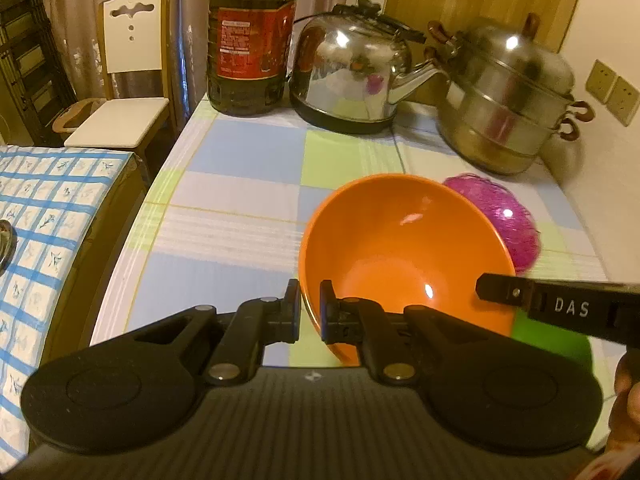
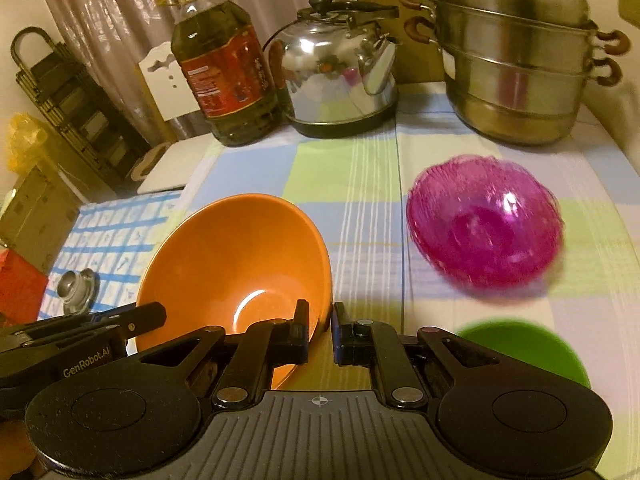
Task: Organize plates and bowls
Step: 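Carry the orange bowl over the green bowls and lower it in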
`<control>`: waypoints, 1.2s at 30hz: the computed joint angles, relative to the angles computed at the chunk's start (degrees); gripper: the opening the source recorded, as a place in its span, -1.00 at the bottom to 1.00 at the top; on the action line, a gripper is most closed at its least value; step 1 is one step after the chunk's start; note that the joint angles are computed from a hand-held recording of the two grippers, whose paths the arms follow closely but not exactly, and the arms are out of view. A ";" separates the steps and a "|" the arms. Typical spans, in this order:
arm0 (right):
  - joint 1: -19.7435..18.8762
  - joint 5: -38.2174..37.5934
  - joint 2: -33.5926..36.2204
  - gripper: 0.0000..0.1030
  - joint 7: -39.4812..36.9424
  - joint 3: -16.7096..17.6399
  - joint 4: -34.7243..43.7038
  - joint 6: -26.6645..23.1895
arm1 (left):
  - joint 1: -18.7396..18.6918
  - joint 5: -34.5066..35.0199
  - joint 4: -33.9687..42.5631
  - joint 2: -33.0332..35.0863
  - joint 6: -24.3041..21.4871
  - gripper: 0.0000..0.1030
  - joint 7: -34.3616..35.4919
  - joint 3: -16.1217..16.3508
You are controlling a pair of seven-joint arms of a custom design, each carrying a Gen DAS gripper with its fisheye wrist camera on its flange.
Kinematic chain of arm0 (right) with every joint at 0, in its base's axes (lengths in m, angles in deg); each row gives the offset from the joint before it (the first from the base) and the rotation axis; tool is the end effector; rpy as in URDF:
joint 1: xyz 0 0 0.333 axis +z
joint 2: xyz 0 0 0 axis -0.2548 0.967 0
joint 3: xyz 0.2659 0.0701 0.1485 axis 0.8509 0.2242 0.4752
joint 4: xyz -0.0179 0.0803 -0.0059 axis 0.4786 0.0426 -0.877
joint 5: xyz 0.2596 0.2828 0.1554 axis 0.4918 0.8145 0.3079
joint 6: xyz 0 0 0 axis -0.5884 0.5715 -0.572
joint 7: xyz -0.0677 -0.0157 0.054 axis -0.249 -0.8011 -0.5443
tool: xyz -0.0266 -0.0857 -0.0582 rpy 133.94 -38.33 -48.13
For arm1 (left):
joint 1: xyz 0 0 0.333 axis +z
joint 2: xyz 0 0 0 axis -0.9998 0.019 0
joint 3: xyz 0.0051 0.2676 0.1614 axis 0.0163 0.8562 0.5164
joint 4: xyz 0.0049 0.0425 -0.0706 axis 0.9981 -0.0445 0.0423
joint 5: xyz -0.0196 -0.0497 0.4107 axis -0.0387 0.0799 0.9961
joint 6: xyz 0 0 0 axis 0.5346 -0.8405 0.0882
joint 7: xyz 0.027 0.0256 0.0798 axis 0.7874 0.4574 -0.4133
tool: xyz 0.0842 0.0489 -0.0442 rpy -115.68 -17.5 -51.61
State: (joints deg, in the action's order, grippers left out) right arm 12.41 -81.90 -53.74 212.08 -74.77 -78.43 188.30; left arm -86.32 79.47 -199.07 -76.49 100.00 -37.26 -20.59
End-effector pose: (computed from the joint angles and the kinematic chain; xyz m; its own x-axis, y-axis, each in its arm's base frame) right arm 0.4970 0.3895 0.4245 0.2042 -0.9163 -0.3446 -0.8293 0.0252 -0.5583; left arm 0.4510 -0.2018 0.4294 0.0788 -0.9910 0.1080 -0.7540 -0.1301 -0.6439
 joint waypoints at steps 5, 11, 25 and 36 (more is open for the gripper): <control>1.04 -2.15 -7.57 -0.79 5.42 -0.34 -8.36 1.94 | -2.68 -2.77 -3.84 -6.90 -1.43 -0.86 0.54 -1.16; 1.60 -3.33 -16.92 -0.79 10.06 -0.14 -17.16 2.60 | -6.67 -7.97 -6.69 -13.70 -3.77 -0.86 3.17 -2.54; 0.01 -8.02 -35.83 -0.79 16.86 0.84 -31.66 -3.19 | -12.09 -13.46 -6.45 -14.90 -3.43 -0.85 2.42 -7.04; -0.53 -7.53 -44.68 -0.79 17.45 -0.53 -38.21 -6.86 | -12.46 -12.04 -2.07 -9.25 -1.94 -0.85 2.78 -9.26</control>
State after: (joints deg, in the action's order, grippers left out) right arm 11.88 -89.43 -98.42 229.53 -75.30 -116.64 181.44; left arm -98.78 67.44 -201.13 -85.74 98.06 -34.48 -29.85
